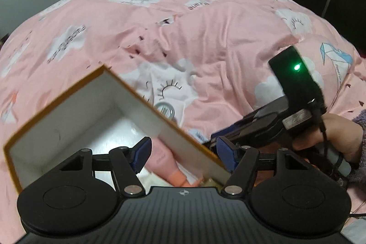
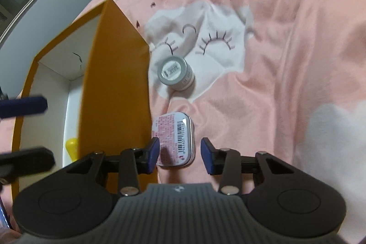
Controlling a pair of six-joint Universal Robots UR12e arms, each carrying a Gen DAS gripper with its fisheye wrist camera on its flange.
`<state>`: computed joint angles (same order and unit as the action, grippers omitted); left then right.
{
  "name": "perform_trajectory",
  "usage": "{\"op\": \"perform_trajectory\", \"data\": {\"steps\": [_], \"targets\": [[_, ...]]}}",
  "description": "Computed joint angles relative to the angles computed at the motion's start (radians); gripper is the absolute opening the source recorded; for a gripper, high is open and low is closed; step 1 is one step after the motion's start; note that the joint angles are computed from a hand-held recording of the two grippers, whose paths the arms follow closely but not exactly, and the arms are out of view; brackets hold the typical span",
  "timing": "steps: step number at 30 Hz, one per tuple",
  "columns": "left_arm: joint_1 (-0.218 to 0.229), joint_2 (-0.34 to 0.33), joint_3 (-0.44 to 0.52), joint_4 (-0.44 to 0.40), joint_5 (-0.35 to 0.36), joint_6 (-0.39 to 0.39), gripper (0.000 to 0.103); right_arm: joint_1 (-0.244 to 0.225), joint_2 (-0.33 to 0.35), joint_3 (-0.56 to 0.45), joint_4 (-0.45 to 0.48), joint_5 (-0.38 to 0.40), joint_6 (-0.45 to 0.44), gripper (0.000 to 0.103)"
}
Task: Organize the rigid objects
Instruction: 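Grasp the silver jar with the left tool while the right tool grasps the pink tin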
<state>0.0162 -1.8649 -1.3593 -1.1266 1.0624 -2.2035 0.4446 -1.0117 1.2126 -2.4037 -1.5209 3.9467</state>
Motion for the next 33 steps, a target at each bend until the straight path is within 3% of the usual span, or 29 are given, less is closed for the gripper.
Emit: {"op": "perform_trajectory", "data": {"steps": [7, 11, 16, 23, 27, 33], "targets": [[-0.034, -0.053, 0.084, -0.084, 0.031, 0.151, 0.072, -0.026, 0.016, 0.022, -0.065, 0.11, 0.031, 0.036], [-0.058, -0.083, 0.125, -0.093, 0.069, 0.215, 0.071, -0.034, 0.016, 0.038, -0.103, 0.14, 0.053, 0.025], [-0.094, -0.131, 0.195, -0.134, 0.148, 0.267, 0.068, -0.027, -0.005, 0.052, -0.133, 0.097, 0.031, 0.018], [-0.158, -0.21, 0.29, -0.19, 0.326, 0.34, 0.067, -0.012, -0.045, 0.07, -0.094, -0.115, 0.009, 0.018], [-0.188, -0.253, 0.322, -0.194, 0.437, 0.33, 0.066, -0.026, -0.053, 0.097, -0.118, -0.089, 0.037, 0.018], [-0.21, -0.282, 0.327, -0.171, 0.523, 0.292, 0.05, -0.032, -0.051, 0.105, -0.126, -0.075, 0.036, 0.018]]}}
